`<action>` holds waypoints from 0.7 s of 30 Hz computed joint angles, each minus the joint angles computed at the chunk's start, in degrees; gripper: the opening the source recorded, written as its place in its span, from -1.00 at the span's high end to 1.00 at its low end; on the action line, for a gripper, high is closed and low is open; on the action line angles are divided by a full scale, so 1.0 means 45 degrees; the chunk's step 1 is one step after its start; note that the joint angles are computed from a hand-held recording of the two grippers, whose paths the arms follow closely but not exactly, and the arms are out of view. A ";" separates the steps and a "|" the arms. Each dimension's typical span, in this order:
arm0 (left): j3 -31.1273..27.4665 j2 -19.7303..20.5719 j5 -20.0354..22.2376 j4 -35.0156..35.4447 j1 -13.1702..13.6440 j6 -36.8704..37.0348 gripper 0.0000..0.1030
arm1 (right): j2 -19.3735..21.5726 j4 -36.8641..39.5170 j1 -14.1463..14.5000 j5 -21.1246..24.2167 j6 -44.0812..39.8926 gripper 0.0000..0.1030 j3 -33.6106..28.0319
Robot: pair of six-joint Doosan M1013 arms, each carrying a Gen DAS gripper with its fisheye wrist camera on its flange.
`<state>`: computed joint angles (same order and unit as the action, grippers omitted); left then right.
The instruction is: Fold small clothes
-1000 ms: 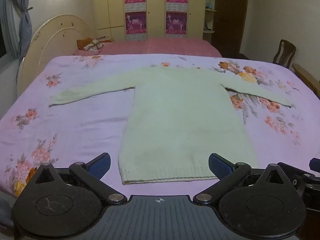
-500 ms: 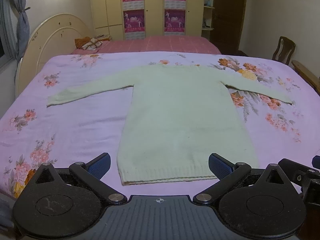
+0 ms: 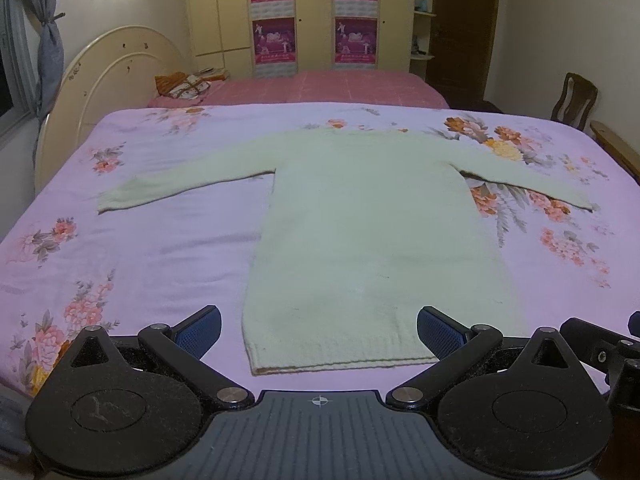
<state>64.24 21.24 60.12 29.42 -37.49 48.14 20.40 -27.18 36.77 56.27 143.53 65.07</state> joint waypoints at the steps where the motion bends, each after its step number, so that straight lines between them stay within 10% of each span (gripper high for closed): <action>1: -0.0003 0.0002 0.0010 0.0006 -0.0004 -0.0011 -1.00 | 0.0035 0.0016 0.0001 0.0027 -0.0024 -0.99 -0.0046; 21: -0.0090 0.0126 0.0014 -0.0135 0.0206 0.0162 -1.00 | 0.0291 -0.0274 0.0023 0.0190 0.0171 -0.99 -0.0296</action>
